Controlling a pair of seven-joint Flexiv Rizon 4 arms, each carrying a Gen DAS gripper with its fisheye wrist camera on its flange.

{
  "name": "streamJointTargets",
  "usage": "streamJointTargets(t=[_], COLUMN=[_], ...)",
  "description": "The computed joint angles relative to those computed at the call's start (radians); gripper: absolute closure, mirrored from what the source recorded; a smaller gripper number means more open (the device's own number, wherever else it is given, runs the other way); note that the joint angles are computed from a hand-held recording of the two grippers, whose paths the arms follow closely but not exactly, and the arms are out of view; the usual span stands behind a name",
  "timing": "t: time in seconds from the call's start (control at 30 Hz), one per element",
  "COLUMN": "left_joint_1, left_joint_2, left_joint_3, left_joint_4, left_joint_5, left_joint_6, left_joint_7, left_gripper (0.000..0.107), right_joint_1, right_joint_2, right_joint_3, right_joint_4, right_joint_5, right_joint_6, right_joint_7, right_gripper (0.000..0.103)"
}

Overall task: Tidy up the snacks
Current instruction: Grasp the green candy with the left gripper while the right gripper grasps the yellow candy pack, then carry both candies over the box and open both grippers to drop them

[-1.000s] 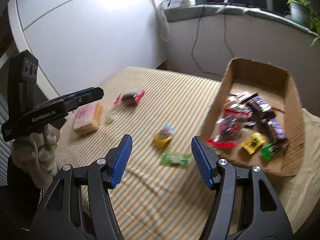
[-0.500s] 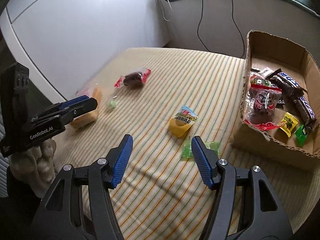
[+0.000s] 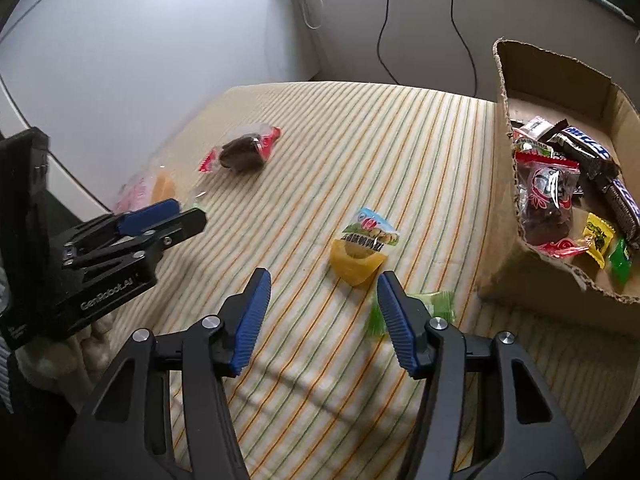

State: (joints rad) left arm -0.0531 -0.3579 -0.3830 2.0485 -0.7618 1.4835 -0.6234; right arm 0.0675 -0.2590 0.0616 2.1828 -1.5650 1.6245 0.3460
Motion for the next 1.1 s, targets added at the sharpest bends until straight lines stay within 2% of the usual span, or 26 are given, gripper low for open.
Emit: streamJointTargets(t=[0.2,0.4,0.53,0.67,0.77,1.03,1.1], left_joint_1=[-0.018,-0.023,-0.005,0.012,0.086,0.207,0.215], left_joint_2=[-0.025,-0.041,-0.053,-0.06,-0.052,-0.026,-0.014], left_joint_3=[0.046,0.064,0.047,0.036,-0.049,-0.208,-0.225], left_joint_4=[-0.031,-0.045,-0.055,-0.059,-0.032,0.032,0.046], left_joint_5=[0.066,0.15,0.188,0.214,0.166,0.065,0.047], left_joint_6=[-0.002,0.0,-0.002,0.004,0.019,0.052,0.046], left_joint_7=[-0.051,-0.094,-0.099,-0.105,-0.066,0.023,0.047], left_gripper=[0.067,0.067,0.069,0.084,0.088,0.089,0.089], right_joint_1=[0.066,0.111,0.142,0.165,0.176,0.17,0.162], right_joint_2=[0.001,-0.009,-0.017,-0.022,-0.022,-0.026,-0.024], right_joint_3=[-0.016,-0.035,-0.046,-0.055,-0.061,-0.074,-0.072], right_joint_4=[0.006,-0.003,-0.014,-0.023,-0.027,-0.029,-0.028], right_joint_5=[0.114,0.194,0.247,0.278,0.277,0.2,0.18], right_joint_6=[-0.109,-0.152,-0.18,-0.204,-0.207,-0.168,-0.158], right_joint_7=[-0.077,-0.143,-0.205,-0.252,-0.27,-0.223,-0.208], right_gripper=[0.047,0.047,0.048,0.068,0.075,0.077,0.077])
